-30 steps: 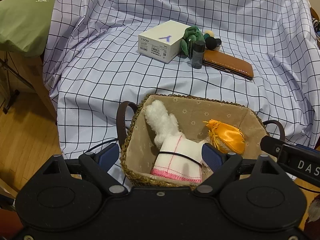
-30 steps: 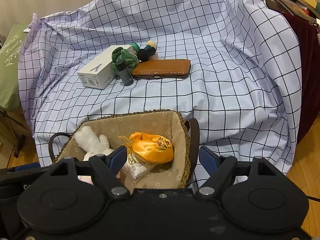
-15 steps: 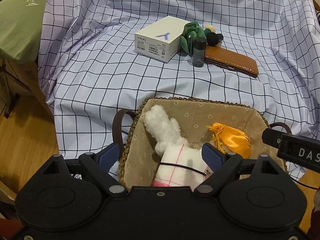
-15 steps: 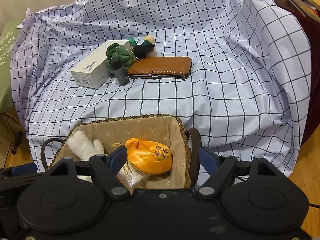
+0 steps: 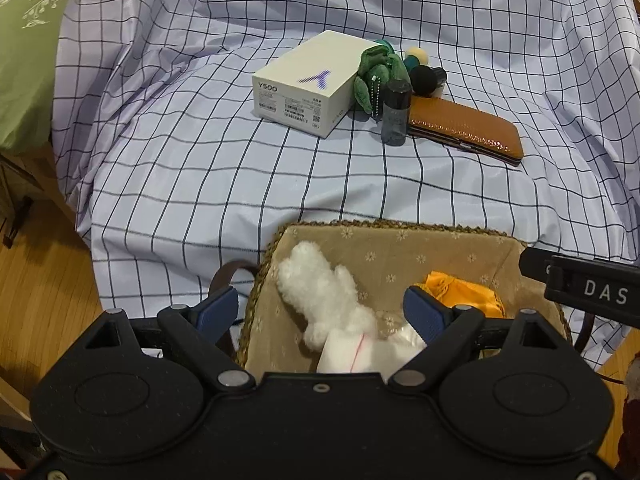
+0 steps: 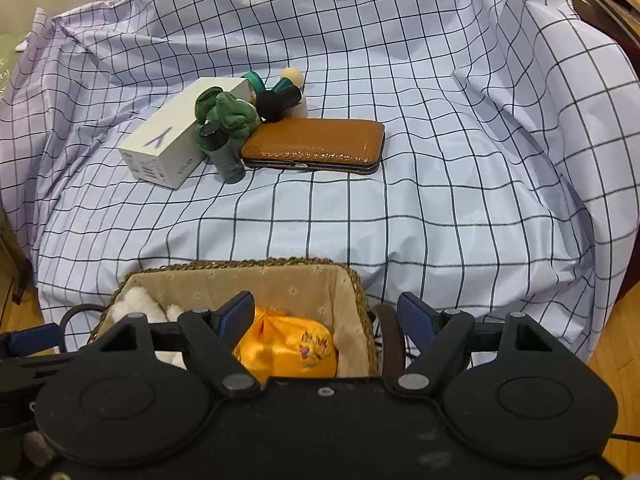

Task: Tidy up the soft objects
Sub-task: 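Reach the left tool to the green tape roll while the right tool reaches the green-and-cream stamp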

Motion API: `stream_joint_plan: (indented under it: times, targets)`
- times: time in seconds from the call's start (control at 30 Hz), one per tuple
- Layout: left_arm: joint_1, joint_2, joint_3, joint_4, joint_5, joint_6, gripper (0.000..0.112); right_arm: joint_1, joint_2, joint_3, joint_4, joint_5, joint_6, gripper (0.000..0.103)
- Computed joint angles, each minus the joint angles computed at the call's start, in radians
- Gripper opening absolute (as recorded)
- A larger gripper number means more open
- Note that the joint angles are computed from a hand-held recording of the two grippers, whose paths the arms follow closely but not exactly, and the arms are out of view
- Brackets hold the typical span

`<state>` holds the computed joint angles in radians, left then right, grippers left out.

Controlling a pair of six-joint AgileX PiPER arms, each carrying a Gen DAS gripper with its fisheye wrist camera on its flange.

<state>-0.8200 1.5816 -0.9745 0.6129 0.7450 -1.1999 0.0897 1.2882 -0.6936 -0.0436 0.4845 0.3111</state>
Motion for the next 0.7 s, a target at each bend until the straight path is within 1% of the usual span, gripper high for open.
stream_joint_plan:
  times: [0.33, 0.7]
  targets:
    - [0.087, 0.092, -0.117, -0.041, -0.036, 0.15, 0.086, -0.033, 0.164, -0.148, -0.012, -0.035, -0.048, 0.078]
    - [0.165, 0.186, -0.274, -0.057, -0.045, 0.286, 0.086, -0.057, 0.344, -0.36, -0.045, -0.063, -0.095, 0.078]
